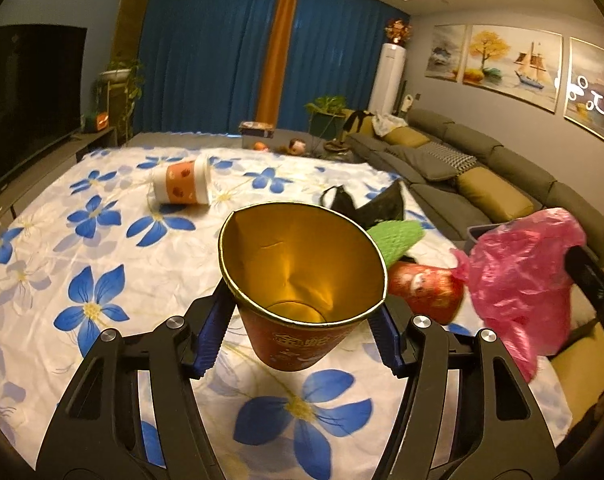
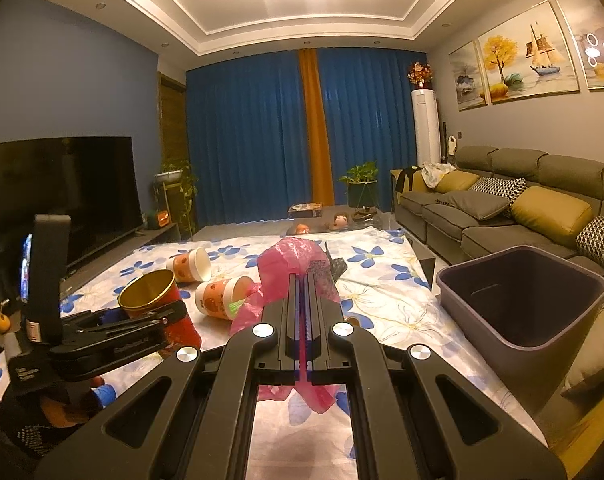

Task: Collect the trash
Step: 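Close the left tool on the rim of the red-and-gold paper cup, then carry the pink bag and red-and-gold cup over the grey bin with both tools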

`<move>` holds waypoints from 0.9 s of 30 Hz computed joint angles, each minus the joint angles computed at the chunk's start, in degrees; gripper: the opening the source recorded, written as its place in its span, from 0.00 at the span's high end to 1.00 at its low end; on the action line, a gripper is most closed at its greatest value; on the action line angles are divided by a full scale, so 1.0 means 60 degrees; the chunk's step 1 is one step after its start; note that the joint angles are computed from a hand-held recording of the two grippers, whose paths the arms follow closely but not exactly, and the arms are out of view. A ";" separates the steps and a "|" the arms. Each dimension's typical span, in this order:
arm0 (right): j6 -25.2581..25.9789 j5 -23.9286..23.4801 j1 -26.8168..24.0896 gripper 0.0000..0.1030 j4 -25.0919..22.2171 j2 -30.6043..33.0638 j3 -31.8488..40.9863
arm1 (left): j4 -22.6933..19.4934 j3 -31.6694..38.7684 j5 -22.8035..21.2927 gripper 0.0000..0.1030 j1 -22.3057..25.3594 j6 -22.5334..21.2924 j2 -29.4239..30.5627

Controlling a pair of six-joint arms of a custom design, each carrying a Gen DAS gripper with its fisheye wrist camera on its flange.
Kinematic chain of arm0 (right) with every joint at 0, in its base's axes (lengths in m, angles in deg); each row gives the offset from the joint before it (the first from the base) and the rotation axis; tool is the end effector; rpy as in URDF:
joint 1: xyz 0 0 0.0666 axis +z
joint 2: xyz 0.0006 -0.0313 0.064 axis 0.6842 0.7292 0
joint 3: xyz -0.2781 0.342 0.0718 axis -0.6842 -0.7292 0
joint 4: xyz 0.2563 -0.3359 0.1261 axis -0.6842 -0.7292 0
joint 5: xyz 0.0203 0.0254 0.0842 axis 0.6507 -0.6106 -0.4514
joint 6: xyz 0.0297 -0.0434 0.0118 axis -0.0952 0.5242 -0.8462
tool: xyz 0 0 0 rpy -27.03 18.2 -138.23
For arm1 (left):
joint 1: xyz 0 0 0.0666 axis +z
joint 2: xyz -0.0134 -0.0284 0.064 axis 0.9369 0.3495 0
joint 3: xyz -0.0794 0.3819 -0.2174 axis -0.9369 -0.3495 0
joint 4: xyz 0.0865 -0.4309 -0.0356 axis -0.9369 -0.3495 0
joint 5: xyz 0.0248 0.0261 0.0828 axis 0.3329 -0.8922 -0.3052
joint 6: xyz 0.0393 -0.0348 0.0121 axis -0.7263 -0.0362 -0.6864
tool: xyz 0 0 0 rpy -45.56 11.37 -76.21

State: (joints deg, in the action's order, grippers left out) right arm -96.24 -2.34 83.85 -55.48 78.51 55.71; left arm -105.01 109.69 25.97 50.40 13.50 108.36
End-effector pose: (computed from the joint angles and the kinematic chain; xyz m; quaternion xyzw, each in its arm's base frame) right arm 0.4183 0.3457 0.4993 -0.1253 0.7807 0.1570 0.5917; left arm 0.4414 -0.1423 0.4831 -0.1020 0.8590 -0.0452 0.4997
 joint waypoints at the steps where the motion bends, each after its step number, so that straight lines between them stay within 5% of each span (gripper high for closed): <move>1: 0.0003 0.0008 -0.0005 0.98 0.0008 -0.0021 -0.0010 | 0.0010 0.0026 -0.0006 0.40 -0.0066 -0.0032 -0.0021; 17: 0.0096 0.0367 -0.0581 0.98 0.0315 -0.0600 -0.0382 | 0.0374 0.1072 0.0390 0.40 -0.1113 -0.0912 0.0583; 27: 0.0011 0.0924 -0.1632 0.98 0.0563 -0.0832 -0.0513 | 0.0513 0.2640 0.1350 0.40 -0.1671 -0.1289 0.1986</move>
